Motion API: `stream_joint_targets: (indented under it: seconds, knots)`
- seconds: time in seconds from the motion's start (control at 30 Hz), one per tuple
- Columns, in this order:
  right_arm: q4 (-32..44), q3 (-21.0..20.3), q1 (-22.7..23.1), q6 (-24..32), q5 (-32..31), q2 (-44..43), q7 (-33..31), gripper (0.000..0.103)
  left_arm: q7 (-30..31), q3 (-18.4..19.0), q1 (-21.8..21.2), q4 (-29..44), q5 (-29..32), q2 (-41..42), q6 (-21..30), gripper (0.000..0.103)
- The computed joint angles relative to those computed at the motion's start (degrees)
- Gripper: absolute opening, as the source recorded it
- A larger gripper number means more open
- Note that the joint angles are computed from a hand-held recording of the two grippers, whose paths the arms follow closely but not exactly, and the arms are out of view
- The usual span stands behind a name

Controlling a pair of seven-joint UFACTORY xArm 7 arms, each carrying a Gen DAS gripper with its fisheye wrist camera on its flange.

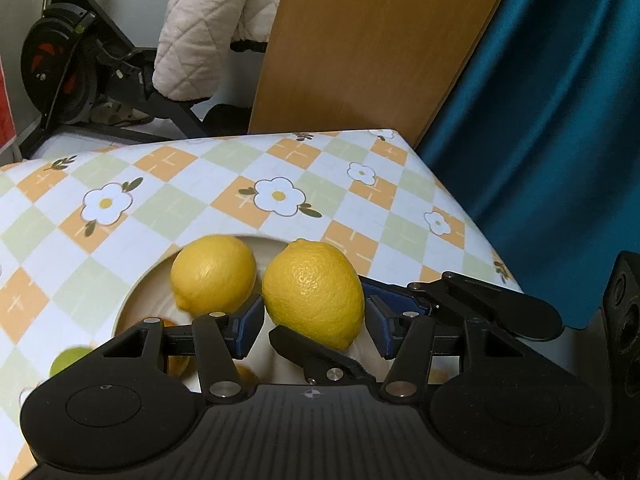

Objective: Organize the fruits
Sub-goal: 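Carry the lemon onto the plate beside the other lemon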

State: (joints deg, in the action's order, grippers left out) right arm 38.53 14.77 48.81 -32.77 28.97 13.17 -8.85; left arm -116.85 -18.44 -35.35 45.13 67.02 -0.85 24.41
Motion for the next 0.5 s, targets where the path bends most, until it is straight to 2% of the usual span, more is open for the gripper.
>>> stream_joint_targets:
  seconds: [0.23,0.5]
  knots:
    - [1.48,-1.00,-2.93,0.38,-5.69,3.25,3.08,0.051,0.15,2.42,0.36,2.82,2.17,4.60,-2.43,0.058]
    - [3.09,-2.43,-2.04,1.15,-5.78,5.61,3.53,0.051,-1.12,4.81,-0.61,3.62,3.72,7.05,-3.82,0.058]
